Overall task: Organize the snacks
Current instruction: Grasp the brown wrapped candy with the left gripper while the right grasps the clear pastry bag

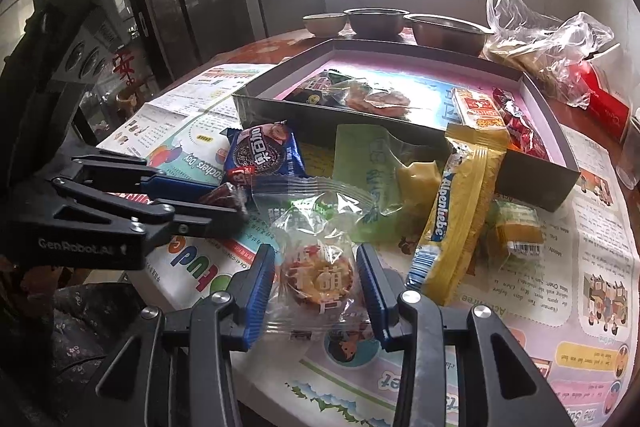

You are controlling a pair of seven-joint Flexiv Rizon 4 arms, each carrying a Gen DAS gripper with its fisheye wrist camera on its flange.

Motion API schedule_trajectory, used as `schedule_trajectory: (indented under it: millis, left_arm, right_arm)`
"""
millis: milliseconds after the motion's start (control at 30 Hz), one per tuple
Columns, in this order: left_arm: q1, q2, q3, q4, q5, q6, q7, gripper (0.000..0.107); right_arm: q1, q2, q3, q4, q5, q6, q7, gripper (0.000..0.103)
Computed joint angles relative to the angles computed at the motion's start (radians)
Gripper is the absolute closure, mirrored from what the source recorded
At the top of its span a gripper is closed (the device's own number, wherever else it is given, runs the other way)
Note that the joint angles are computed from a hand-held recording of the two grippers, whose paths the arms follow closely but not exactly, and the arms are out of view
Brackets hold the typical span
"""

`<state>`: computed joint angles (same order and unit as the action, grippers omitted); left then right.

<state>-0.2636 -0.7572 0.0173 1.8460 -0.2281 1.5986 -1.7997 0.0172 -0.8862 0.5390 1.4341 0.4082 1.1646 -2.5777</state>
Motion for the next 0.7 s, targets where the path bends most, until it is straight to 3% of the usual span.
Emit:
schedule_trajectory:
  millis: [367,700]
  left_arm:
    - [-0.049,0.006,0.056,-0.002,0.021,-0.017,-0.014,0.077]
    - [-0.075,0.028,0.091,0.016,0.034,0.015,-0.032,0.079]
  right_arm:
    - [-0.005,-0.003,0.007,-0.004,0.011,-0.009,-0.013,0.061]
    - [-0.027,0.003,0.03,-0.014,0.058,-0.021,-0.053,0.067]
